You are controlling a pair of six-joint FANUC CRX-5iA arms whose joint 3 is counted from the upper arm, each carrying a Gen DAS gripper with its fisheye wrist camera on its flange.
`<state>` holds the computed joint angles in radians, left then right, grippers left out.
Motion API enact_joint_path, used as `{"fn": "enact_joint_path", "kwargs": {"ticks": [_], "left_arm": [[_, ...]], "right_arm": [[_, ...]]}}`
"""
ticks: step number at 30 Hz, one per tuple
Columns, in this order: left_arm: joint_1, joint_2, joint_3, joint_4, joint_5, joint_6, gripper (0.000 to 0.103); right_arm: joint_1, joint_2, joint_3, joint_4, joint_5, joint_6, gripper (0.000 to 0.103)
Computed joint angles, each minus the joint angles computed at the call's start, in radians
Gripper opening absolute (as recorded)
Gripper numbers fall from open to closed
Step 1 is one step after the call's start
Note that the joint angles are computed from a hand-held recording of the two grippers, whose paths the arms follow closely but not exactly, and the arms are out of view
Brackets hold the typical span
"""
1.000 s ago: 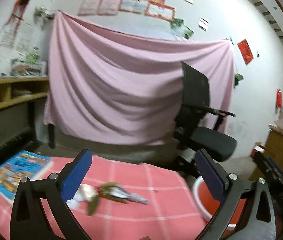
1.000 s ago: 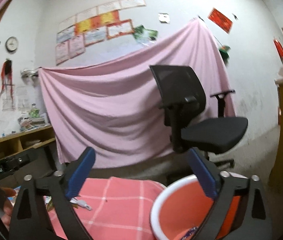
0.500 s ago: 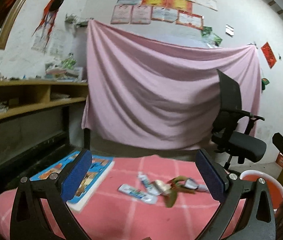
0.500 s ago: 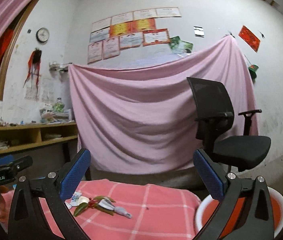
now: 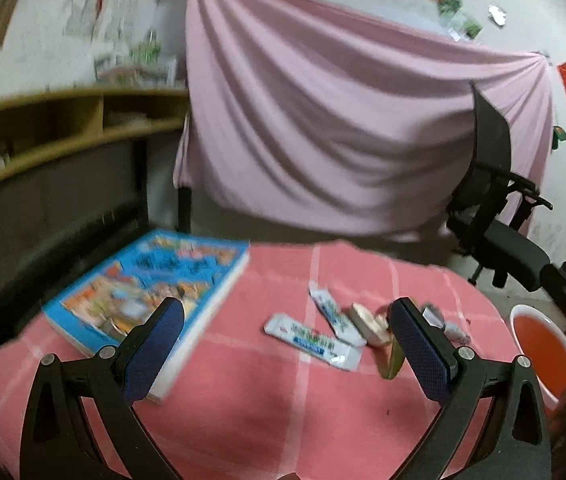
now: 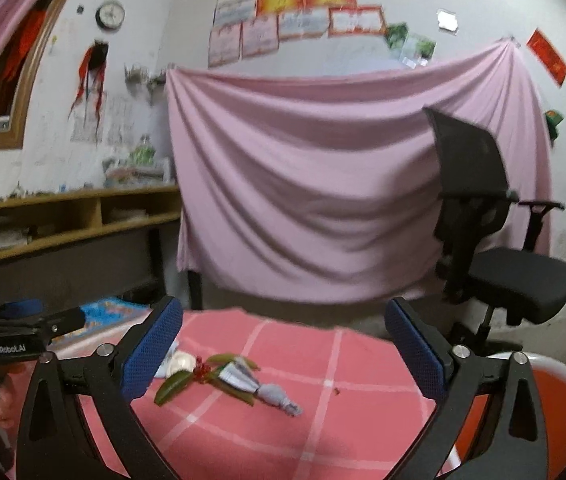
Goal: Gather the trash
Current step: 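Move both grippers back over the remaining trash on the table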
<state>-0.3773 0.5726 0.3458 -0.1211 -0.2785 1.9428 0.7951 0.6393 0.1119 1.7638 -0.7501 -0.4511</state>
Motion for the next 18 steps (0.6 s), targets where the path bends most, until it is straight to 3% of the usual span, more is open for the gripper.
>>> {"fn": "enact_joint_path", "kwargs": {"ticks": [3,8,9,12,14,15,18], "left_arm": [[0.010,0.050,0.058,0.125,-0.093,-0.086,0.101],[0.009,0.126,0.180,0.176,-0.245,-0.113,0.100],[0.010,0.145,0.206,0.197,-0.274,-0.125,0.100],[0.015,0.185,0.253,0.251,-0.321,-0.145,0.096],[0.016,0.219,0.302,0.269,-0.373,-0.152,0.084],[0.014,0.232,0.327,0.263,-0.398,-0.145,0.076],[0.003,0.262,0.396,0.203,-0.445,-0.102,0.071]], "right_arm": [[0.016,0.038,0.079,-0.201,0.035,0.198,0.078],[0.048,0.137,0.306,-0.703,0.013,0.651,0.068],[0.050,0.157,0.357,-0.790,-0.009,0.722,0.061],[0.047,0.190,0.440,-0.921,-0.049,0.823,0.054],[0.043,0.198,0.469,-0.986,-0.057,0.871,0.053],[0.041,0.206,0.490,-1.018,-0.065,0.898,0.052],[0.039,0.227,0.547,-1.098,-0.090,0.978,0.051]]}}
